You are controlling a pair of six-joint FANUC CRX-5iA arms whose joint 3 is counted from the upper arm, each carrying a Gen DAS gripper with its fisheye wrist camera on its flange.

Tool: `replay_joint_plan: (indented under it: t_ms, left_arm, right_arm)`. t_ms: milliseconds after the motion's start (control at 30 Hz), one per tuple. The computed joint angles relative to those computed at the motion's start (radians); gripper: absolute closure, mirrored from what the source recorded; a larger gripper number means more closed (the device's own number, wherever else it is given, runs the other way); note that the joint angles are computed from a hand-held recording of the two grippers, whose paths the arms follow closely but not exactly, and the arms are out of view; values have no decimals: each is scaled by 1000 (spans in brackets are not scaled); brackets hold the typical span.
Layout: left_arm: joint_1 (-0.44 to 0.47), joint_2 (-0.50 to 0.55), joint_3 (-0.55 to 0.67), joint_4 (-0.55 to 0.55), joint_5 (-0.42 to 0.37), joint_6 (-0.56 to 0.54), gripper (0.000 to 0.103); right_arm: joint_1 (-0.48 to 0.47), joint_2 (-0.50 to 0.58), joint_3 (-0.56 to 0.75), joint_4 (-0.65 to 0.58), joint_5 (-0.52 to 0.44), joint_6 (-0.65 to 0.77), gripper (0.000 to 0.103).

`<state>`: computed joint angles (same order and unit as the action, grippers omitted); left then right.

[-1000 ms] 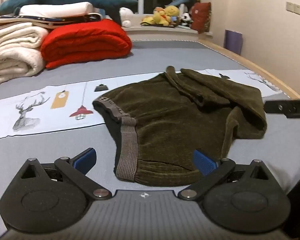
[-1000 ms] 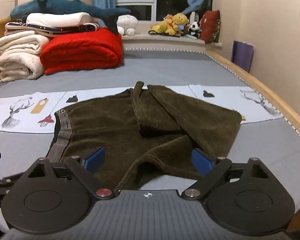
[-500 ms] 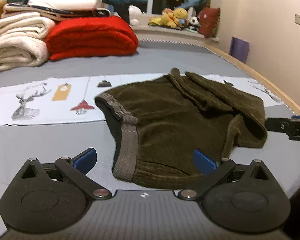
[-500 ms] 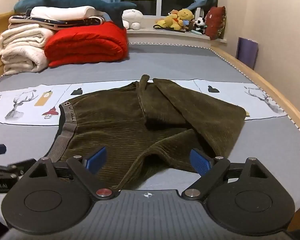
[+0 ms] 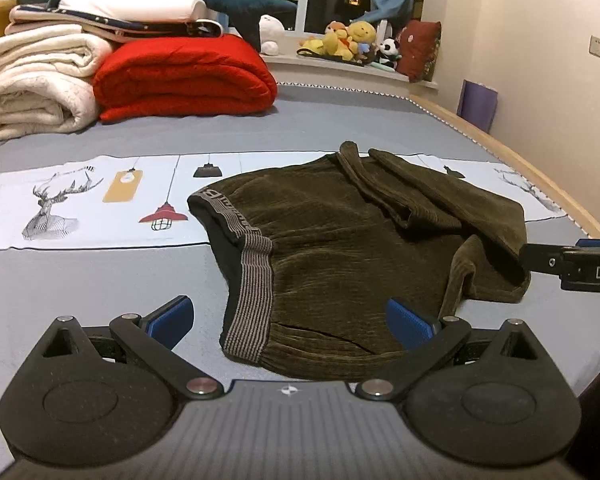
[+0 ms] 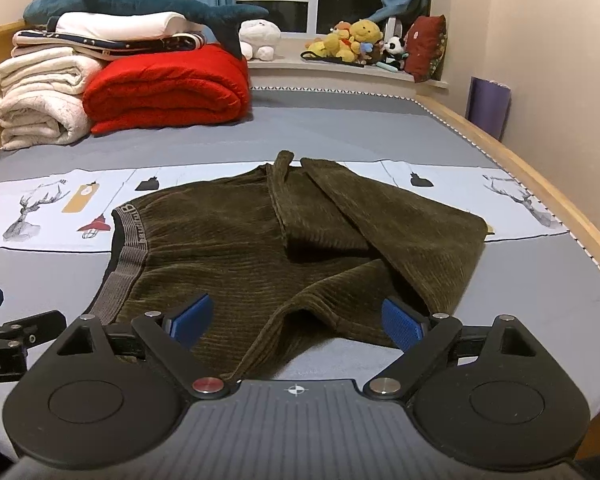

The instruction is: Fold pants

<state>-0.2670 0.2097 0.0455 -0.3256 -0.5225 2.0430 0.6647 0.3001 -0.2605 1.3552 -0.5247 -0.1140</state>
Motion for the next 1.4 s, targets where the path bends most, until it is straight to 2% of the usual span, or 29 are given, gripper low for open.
replay_joint_plan:
  t_ms: [300,567,667,833,1000,1400]
  left_arm:
    - [18,8,3,35,-9,-14,0]
    - [24,8,-2,70,-2,-43,0]
    - [29,9,-5,86,0,-57,0]
    - [27,10,-6,89,1,-62,0]
    - [25,18,9,73,-15,-35,0]
    - [27,25,12,93,-27,-47,0]
  right_arm:
    - [2,6,7,-2,-20,-25,9]
    - [-4,0,8,-34,16,-9,9]
    - [4,4,15,-49,-2,17,9]
    - [5,3,14,-39,-7,19,9]
    - [18,16,38,-99,-35,65,9]
    - [15,11,32,-104,-29,70,9]
